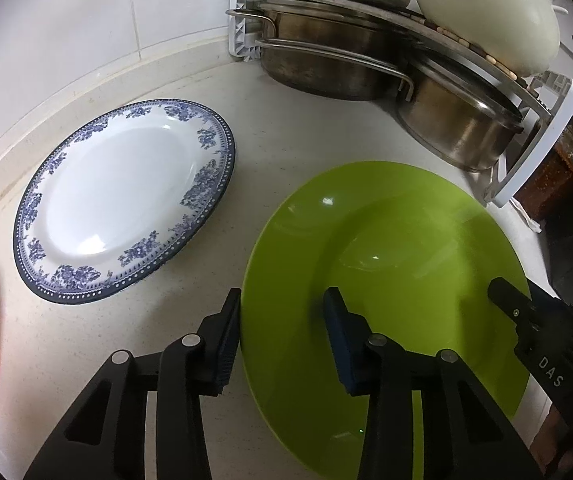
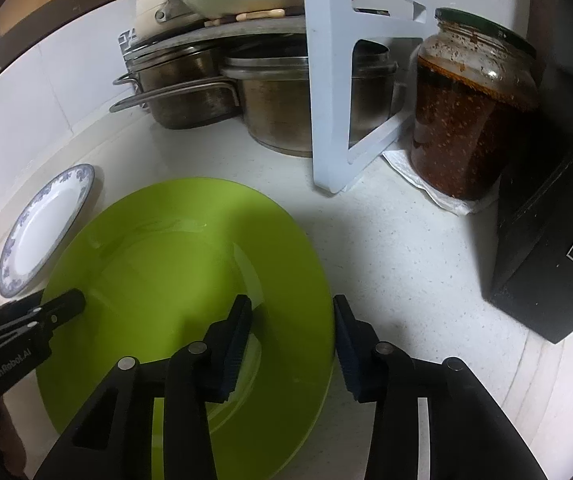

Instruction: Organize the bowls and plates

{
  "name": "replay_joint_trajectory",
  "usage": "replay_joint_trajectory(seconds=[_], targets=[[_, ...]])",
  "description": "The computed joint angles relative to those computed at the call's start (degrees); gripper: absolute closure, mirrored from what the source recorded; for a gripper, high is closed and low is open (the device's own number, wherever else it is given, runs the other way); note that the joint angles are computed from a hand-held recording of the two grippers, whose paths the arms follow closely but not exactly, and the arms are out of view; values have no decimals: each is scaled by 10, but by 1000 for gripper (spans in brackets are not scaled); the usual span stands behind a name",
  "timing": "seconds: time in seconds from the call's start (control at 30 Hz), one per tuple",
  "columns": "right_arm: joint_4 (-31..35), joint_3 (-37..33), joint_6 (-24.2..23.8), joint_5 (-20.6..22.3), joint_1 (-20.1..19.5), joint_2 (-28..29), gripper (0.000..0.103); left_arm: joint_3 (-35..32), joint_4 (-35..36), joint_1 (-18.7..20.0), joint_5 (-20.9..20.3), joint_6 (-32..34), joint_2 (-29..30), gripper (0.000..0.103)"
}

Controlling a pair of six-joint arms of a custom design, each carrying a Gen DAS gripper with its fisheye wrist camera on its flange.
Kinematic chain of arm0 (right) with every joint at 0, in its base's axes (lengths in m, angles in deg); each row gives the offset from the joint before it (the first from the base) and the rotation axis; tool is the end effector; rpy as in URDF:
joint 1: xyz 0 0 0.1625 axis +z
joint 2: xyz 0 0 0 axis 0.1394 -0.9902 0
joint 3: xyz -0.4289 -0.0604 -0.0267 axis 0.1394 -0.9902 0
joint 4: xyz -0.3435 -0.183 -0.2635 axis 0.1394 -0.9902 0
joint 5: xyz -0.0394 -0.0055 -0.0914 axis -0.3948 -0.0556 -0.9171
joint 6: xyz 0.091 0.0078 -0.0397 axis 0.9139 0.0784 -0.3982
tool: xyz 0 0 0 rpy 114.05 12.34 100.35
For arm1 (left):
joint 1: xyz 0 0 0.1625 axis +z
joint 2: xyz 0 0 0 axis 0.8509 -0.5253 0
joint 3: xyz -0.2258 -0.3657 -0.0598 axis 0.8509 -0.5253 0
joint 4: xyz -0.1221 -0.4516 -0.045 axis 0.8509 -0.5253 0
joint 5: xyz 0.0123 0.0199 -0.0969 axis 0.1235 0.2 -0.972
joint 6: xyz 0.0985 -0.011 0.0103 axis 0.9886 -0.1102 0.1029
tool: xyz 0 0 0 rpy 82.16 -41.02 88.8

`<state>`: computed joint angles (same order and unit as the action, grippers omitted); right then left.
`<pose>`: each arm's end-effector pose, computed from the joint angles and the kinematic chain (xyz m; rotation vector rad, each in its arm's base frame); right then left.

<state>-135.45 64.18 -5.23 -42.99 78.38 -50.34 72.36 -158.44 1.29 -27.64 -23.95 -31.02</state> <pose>0.0244 -0.7114 0.1739 -0.1460 -2.1614 0.9494 -0.2498 -0.8061 -0.0519 0.6773 2.4416 -0.4749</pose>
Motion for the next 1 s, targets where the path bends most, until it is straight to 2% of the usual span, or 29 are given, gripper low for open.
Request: replay_joint_trajectory(seconds=[0.37,0.67,1.0], targets=[[-3,7,-6,5,1,-4,63,17,-19,-3,14,-10,-10,63],[-25,24,-19,4,17,-14,63,67,-43,-10,14,-27,-50,64],[-44,50,-34,2,48,-25,63,143,-89,-19,33,-43,-112,64]])
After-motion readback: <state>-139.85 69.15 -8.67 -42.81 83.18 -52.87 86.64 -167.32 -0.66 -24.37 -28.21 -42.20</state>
